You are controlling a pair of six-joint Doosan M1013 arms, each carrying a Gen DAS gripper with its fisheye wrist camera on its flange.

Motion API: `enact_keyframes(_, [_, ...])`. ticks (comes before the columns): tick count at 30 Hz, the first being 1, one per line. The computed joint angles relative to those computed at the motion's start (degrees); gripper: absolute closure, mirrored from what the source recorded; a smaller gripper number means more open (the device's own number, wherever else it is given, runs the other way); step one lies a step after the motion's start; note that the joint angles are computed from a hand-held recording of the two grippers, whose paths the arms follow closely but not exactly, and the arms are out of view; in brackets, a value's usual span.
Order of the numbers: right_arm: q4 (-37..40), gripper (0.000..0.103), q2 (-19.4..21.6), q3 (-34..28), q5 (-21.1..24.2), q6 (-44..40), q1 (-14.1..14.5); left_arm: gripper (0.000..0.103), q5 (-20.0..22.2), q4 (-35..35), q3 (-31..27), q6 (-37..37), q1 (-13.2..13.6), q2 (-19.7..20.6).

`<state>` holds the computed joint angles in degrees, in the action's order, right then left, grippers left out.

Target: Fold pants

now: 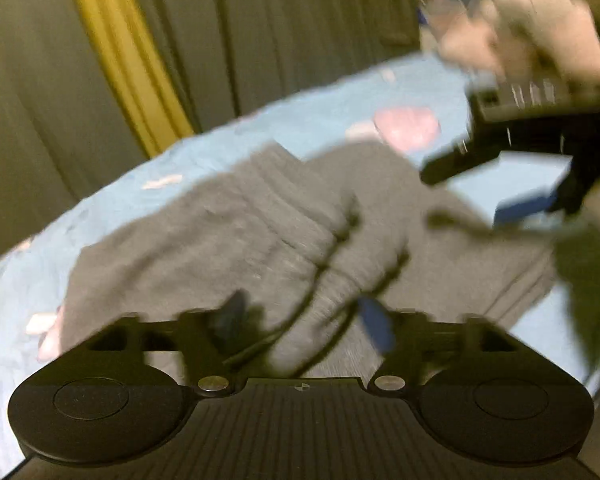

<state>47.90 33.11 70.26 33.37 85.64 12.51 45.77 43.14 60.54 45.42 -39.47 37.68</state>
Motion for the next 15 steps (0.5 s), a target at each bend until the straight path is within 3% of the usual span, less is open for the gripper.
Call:
enact_keyframes(1, [3.0, 0.004, -0.1, 0.3, 0.0, -2.2, -0.2, 0.009, -1.5, 1.8, 1.8, -4.8, -0.2, -1.4])
enact_keyframes(4, [11.6, 0.004, 0.1, 0.0, 3.1, -9.6, -0.7, 0.006, 0.8, 11.8, 4.9, -21.2, -0.4, -4.0])
enact_keyframes(7, [17.3, 0.004, 0.6, -1.2, 6.0, -16.5, -0.6, 0.005, 12.5, 15.5, 5.2, -31.7, -0.5, -4.7])
enact_keyframes(9, [16.4, 0.004, 2.1, -3.9, 8.8, -15.6, -0.4, 0.005, 19.9, 12.4, 3.5, -30.9, 0.4, -3.7])
enact_keyframes(11, [12.0, 0.004, 4.8, -8.6, 13.2, -9.5, -0.2, 0.005, 25.4, 7.9, 1.4, -28.1, 1.3, -2.4])
enact_keyframes(13, [8.3, 0.004, 8.3, -14.2, 18.8, -2.5, -0.3, 0.005, 23.6, 0.6, 1.5, -29.2, 3.1, -2.8])
enact_keyframes(15, [6.3, 0.004, 10.4, -17.3, 20.8, 1.8, -0.1, 0.005, 22.3, -4.1, 2.0, -31.5, 4.3, -3.2])
